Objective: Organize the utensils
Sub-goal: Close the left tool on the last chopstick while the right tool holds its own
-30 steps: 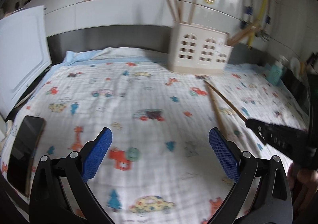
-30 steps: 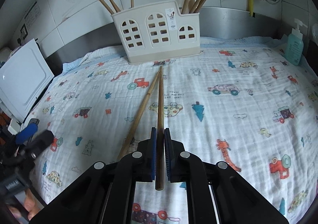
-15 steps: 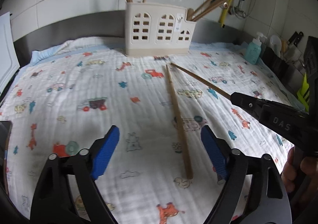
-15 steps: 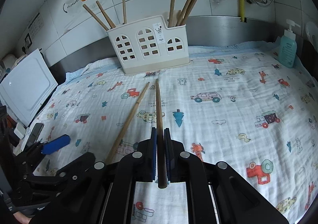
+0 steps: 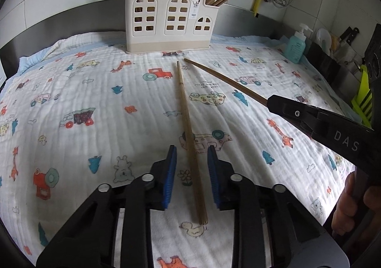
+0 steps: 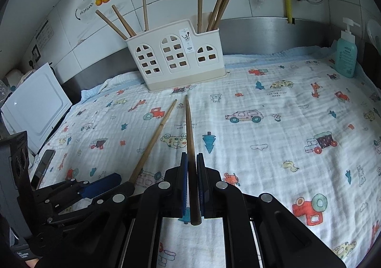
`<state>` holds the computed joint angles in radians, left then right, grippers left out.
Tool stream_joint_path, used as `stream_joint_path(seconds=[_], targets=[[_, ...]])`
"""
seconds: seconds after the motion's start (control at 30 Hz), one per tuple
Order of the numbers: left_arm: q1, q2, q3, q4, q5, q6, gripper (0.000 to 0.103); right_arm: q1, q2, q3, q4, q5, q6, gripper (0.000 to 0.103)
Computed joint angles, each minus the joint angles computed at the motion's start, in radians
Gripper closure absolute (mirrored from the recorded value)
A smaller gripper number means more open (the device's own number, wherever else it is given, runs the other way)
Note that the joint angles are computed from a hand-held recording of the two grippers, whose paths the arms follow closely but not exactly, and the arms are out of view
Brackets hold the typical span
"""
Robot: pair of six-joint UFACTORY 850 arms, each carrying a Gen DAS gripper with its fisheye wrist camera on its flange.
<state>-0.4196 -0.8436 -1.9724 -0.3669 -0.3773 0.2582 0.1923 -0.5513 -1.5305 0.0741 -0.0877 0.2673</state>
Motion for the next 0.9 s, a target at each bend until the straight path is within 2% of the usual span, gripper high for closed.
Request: stream_joint_path(seconds=[0.2, 0.57, 0.77, 0.9], targets=[[-0.003, -0.018, -0.023, 0.019, -0.014, -0.020, 0.086, -0.002, -0.002, 0.001, 0.083, 0.005, -0.078, 0.096], [-0.006, -0.031, -0.043, 0.050, -0.027, -0.053, 0.087, -0.006, -0.003, 0.002, 0.142, 0.004, -0.137, 0.096], [-0.008, -0.064, -0.118, 0.133, -0.117, -0.120, 0.091, -0.007, -0.003, 0.002, 0.166, 0.004, -0.160, 0.096], [-0.011, -0.077, -0.145, 0.161, -0.146, -0.136, 0.091, -0.006, -0.004, 0.001, 0.157, 0.003, -0.151, 0.096]])
